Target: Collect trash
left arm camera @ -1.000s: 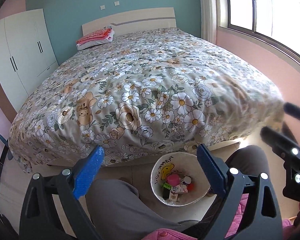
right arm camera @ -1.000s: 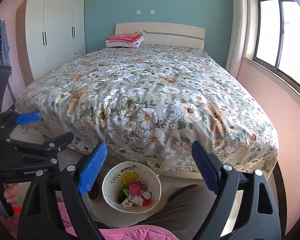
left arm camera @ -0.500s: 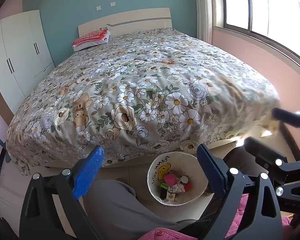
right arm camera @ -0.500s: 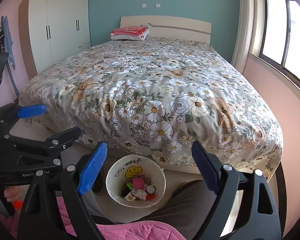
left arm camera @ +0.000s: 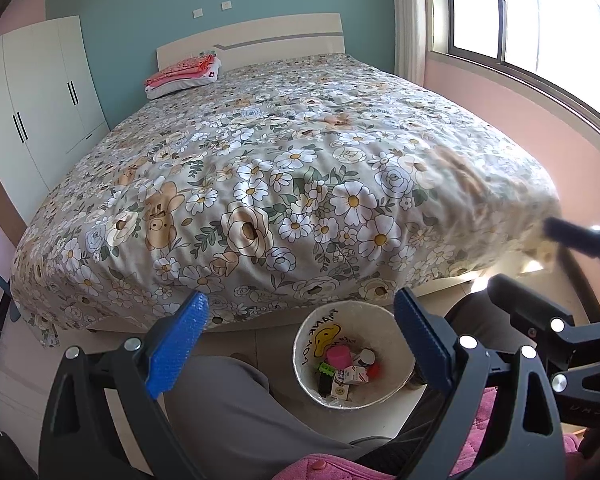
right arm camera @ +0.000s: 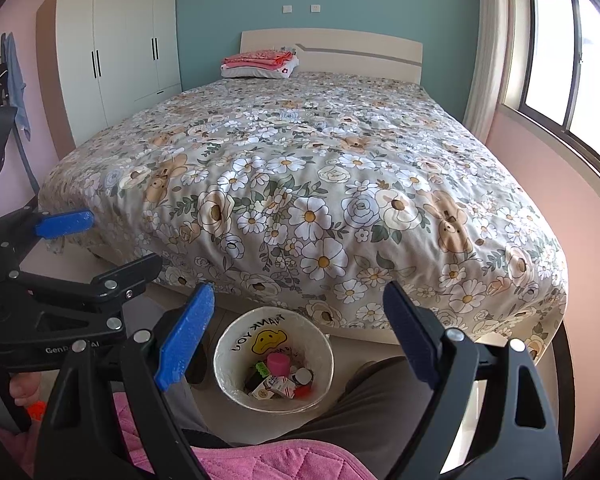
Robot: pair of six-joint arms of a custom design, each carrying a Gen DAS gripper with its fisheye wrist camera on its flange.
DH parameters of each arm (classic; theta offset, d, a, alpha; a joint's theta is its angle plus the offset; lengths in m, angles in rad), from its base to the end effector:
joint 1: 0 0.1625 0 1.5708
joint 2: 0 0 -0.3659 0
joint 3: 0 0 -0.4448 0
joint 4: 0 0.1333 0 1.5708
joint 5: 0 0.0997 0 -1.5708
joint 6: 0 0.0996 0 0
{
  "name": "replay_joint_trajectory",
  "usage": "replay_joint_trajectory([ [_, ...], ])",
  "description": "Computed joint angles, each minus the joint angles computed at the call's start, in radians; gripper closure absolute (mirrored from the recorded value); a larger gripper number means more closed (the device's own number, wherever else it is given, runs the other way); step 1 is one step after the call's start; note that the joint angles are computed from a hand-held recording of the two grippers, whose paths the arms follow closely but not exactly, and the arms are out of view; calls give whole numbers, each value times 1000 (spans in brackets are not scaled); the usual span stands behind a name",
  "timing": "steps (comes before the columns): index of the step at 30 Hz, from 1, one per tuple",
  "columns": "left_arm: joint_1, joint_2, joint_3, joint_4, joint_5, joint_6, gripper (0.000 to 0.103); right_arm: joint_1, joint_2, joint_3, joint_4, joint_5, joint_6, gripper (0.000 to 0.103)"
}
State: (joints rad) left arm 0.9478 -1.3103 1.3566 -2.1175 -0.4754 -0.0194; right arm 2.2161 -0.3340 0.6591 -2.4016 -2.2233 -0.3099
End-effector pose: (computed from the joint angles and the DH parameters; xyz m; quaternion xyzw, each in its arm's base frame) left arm -0.1979 -0.6556 0.5033 0.1228 0.8281 -0.3598 0.4120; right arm 0.5951 -0.6694 0.1194 0.3504 -0.8514 0.2854 0.2664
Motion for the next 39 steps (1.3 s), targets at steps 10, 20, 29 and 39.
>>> replay_joint_trajectory([
  [10, 0, 1, -2, 3, -1, -1, 8, -1, -2, 5, 2, 1, 4, 18],
  [20, 0, -9, 16, 0, 9, -4, 8, -3, -5, 9, 3, 2, 5, 18],
  [29, 2, -7, 14, 15, 5, -18, 8, -5, -7, 15, 10, 1, 12, 18],
  [39, 3, -6, 12, 16, 5, -18, 8, -5, -7, 15, 10, 2, 12, 18],
])
